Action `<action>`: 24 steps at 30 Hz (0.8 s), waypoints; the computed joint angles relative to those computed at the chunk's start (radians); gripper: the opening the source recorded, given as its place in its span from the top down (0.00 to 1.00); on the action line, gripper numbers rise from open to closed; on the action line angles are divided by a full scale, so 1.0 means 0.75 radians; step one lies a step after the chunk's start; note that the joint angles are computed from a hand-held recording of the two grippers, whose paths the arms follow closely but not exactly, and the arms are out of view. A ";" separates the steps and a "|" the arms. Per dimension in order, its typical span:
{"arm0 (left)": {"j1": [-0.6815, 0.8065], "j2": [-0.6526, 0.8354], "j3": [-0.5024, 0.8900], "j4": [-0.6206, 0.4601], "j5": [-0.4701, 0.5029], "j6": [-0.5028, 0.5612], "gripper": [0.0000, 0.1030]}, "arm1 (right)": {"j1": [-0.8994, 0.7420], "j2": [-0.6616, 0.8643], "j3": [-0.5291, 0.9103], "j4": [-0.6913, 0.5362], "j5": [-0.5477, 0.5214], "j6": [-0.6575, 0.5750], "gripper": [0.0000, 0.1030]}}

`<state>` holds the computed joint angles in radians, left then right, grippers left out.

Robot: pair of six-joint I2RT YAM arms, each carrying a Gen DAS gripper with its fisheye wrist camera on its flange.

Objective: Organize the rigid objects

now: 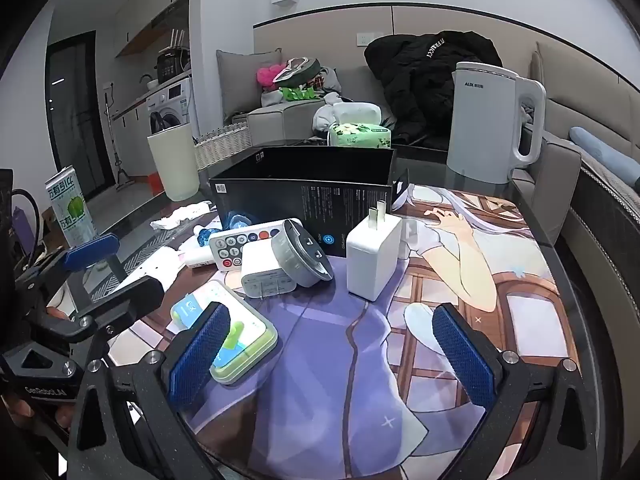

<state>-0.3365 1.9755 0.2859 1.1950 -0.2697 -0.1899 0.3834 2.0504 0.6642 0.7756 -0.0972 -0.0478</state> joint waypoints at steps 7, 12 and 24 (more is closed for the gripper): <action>0.014 -0.018 -0.028 0.013 0.012 -0.006 0.00 | 0.002 0.005 0.006 0.000 0.009 -0.003 0.00; 0.021 0.043 0.016 0.027 0.008 -0.014 0.00 | 0.005 0.020 0.008 0.010 0.011 0.000 0.00; 0.028 0.057 0.006 0.060 0.017 -0.017 0.00 | -0.006 0.000 0.011 -0.013 0.008 -0.009 0.00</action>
